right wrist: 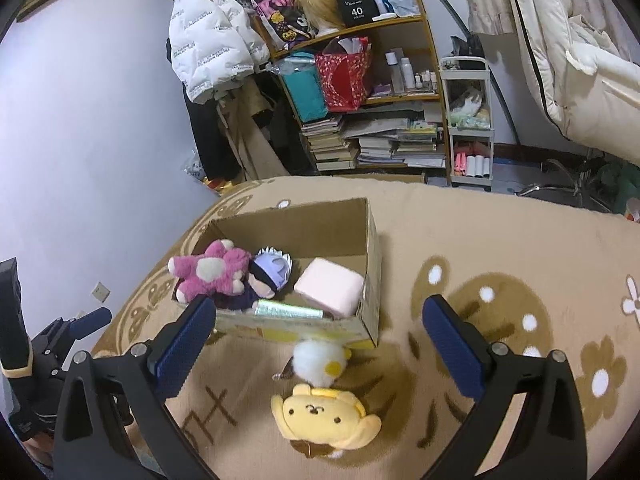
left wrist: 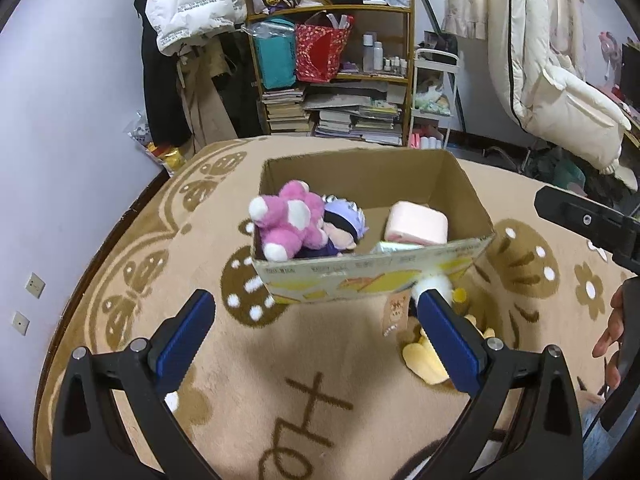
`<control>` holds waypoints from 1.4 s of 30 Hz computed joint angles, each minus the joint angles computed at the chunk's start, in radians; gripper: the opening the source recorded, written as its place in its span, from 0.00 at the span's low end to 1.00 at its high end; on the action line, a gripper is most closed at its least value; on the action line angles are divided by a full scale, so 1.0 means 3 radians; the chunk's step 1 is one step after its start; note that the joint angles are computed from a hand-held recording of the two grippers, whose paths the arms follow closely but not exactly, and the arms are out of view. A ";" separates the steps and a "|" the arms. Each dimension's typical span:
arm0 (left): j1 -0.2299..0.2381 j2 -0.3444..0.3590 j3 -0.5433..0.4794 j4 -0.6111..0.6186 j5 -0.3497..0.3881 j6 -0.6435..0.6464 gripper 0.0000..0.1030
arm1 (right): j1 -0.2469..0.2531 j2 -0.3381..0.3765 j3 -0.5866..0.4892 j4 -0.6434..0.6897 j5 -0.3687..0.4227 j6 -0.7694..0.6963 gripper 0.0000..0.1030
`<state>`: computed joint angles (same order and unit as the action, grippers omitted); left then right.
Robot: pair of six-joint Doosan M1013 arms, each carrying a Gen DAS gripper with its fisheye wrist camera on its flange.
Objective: Organize soft objects
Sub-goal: 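Lower the left tool onto the yellow dog plush beside the box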
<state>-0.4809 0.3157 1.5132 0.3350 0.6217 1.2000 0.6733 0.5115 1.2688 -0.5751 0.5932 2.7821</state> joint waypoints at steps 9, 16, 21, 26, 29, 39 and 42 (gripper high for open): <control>0.0019 0.0031 0.0063 -0.0323 -0.0026 0.0210 0.98 | 0.0000 -0.0011 0.0089 0.0135 -0.0044 0.0027 1.00; 0.0059 0.0085 0.0046 -0.0672 0.0035 0.0407 0.98 | -0.0024 -0.0010 0.0138 0.0215 -0.0121 0.0031 1.00; 0.0050 0.0132 0.0023 -0.0682 0.0090 0.0417 0.98 | -0.0036 0.0005 0.0152 0.0313 -0.0138 -0.0087 1.00; 0.0025 0.0187 -0.0003 -0.0683 0.0152 0.0482 0.98 | -0.0034 0.0017 0.0161 0.0314 -0.0140 -0.0117 1.00; 0.0003 0.0216 -0.0015 -0.0694 0.0168 0.0541 0.98 | -0.0043 0.0032 0.0155 0.0352 -0.0108 -0.0149 1.00; -0.0048 0.0342 -0.0092 -0.0861 0.0256 0.0808 0.98 | -0.0108 0.0088 0.0117 0.0658 -0.0049 -0.0390 1.00; -0.0049 0.0390 -0.0132 -0.0969 0.0297 0.0864 0.98 | -0.0131 0.0105 0.0113 0.0850 -0.0081 -0.0557 1.00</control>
